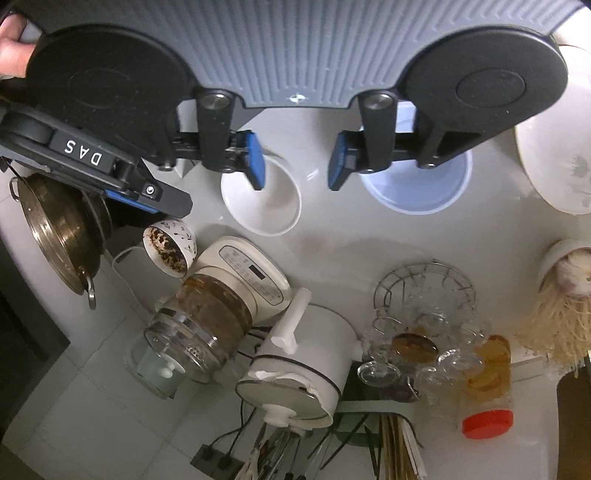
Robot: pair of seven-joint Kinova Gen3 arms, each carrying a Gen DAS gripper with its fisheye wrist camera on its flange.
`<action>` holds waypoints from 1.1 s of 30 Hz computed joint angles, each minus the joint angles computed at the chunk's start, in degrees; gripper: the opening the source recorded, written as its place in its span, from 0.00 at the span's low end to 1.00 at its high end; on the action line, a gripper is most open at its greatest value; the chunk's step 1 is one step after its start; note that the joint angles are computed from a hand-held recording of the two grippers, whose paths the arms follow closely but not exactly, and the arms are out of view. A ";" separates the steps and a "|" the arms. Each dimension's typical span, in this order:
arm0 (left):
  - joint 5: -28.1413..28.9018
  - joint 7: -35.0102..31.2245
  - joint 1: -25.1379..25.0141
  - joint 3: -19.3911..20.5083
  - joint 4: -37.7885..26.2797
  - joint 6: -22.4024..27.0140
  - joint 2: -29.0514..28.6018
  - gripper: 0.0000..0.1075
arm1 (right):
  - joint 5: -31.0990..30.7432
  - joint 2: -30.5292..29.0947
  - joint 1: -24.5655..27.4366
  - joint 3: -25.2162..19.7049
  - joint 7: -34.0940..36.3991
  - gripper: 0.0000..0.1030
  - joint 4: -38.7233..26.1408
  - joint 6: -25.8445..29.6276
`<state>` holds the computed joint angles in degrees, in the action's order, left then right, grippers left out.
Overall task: Organize plates and bowls
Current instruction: 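Move both grippers to the small white ceramic bowl, then close both grippers on the white ceramic bowl's rim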
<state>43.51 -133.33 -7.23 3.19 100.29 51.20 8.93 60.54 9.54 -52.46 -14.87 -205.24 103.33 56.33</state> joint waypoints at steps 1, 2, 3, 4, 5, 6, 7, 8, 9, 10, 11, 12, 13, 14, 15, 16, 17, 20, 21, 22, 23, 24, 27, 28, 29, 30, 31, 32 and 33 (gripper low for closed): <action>-0.10 0.81 0.59 0.22 0.13 -0.94 0.25 0.45 | -0.27 -0.49 0.70 0.29 0.18 0.45 0.83 -1.07; -0.01 1.38 1.08 0.52 0.22 -1.77 0.67 0.46 | -0.49 -0.99 1.47 0.51 0.36 0.45 1.69 -2.30; 0.28 1.58 1.37 0.84 0.16 -2.24 1.31 0.48 | -0.77 -1.59 2.45 0.70 0.58 0.45 2.76 -4.12; 0.05 2.64 1.78 1.17 -0.45 -2.01 2.52 0.50 | -1.30 -2.11 3.56 0.85 1.13 0.45 3.76 -6.24; -0.21 4.41 2.41 1.16 -1.19 -1.55 3.76 0.50 | -2.07 -2.44 4.64 0.96 2.19 0.45 4.36 -7.99; 0.14 5.24 2.28 1.82 -1.31 -1.85 4.48 0.50 | -2.87 -2.68 5.61 1.07 3.32 0.45 4.86 -9.37; 0.29 5.85 2.44 2.45 -1.32 -2.60 5.09 0.50 | -3.28 -2.85 6.37 1.23 3.94 0.45 5.33 -10.32; -0.49 7.22 3.32 2.55 -1.68 -3.30 5.73 0.50 | -3.59 -3.07 7.16 1.45 4.30 0.45 5.86 -11.41; -1.62 8.88 4.10 2.78 -2.10 -3.99 6.34 0.50 | -3.63 -3.26 8.39 1.20 4.15 0.55 6.52 -12.67; -2.29 10.07 4.57 3.11 -2.46 -4.50 6.97 0.50 | -3.23 -3.52 8.63 2.02 3.06 0.67 7.49 -14.14; -2.71 11.04 4.81 3.48 -2.88 -4.65 7.66 0.50 | -2.25 -3.75 9.17 2.23 1.54 0.70 8.50 -15.43; -2.55 11.07 4.74 4.08 -3.11 -4.86 8.34 0.50 | -1.69 -3.90 9.90 2.43 0.75 0.69 9.36 -16.93; -2.19 10.49 4.59 4.72 -3.08 -5.36 8.91 0.50 | -0.99 -4.03 10.80 2.73 0.02 0.69 10.39 -19.14; -2.28 10.38 4.82 5.19 -3.19 -6.06 9.62 0.50 | -0.25 -4.02 11.53 2.97 -0.81 0.69 11.29 -20.94; -2.86 11.03 5.39 5.42 -3.41 -6.87 10.34 0.50 | 0.64 -3.72 12.06 3.19 -1.86 0.69 12.04 -22.25; -3.25 11.44 5.75 5.75 -3.71 -7.53 11.13 0.50 | 1.31 -3.31 12.43 3.37 -2.70 0.69 12.56 -23.11; -3.78 12.07 6.10 6.01 -4.05 -7.99 11.94 0.50 | 1.86 -2.78 12.80 3.65 -3.51 0.69 13.04 -24.07; -4.87 13.25 6.22 7.03 -5.19 -8.17 14.25 0.50 | 2.69 -1.56 14.17 5.00 -5.48 0.69 14.49 -28.42; -5.15 13.46 6.36 7.39 -5.54 -8.47 15.00 0.50 | 3.35 -1.06 14.40 5.57 -6.28 0.65 14.96 -29.66; -5.62 13.73 6.56 7.65 -5.91 -8.74 15.61 0.50 | 3.76 -0.74 14.64 6.08 -6.61 0.62 15.33 -30.75; -6.45 14.37 6.98 7.72 -6.47 -8.87 16.30 0.49 | 3.68 -0.23 15.17 6.64 -6.42 0.60 15.63 -32.21; -7.28 15.05 7.45 7.79 -7.04 -9.16 17.01 0.49 | 3.23 0.29 15.58 7.17 -5.94 0.56 15.77 -33.39; -11.00 18.68 9.44 7.18 -9.01 -9.60 18.89 0.49 | 3.39 1.48 15.40 9.00 -5.94 0.49 16.06 -35.63; -11.81 19.23 9.58 7.38 -9.55 -9.82 19.53 0.48 | 3.84 1.90 15.27 9.77 -6.44 0.46 16.21 -36.67; -12.76 20.30 9.95 7.30 -10.09 -9.99 20.15 0.46 | 3.35 2.39 15.41 10.24 -6.00 0.43 16.14 -37.55; -13.59 21.25 10.15 7.29 -10.55 -10.03 20.63 0.41 | 2.50 2.83 15.46 10.73 -5.21 0.36 15.95 -38.17; -14.06 21.68 10.08 7.56 -10.83 -10.36 21.04 0.39 | 1.28 3.37 15.52 11.11 -3.78 0.31 15.56 -38.58; -14.34 21.70 9.94 7.96 -10.72 -11.16 21.28 0.37 | 0.21 3.91 15.46 11.49 -2.47 0.30 15.17 -38.86; -14.85 22.07 9.98 8.09 -10.68 -11.61 21.40 0.33 | -0.15 4.26 15.10 12.18 -1.82 0.29 15.04 -39.39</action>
<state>28.65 -111.27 2.76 11.28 89.60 39.59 30.32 60.39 13.80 -37.36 -2.69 -207.05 118.37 16.94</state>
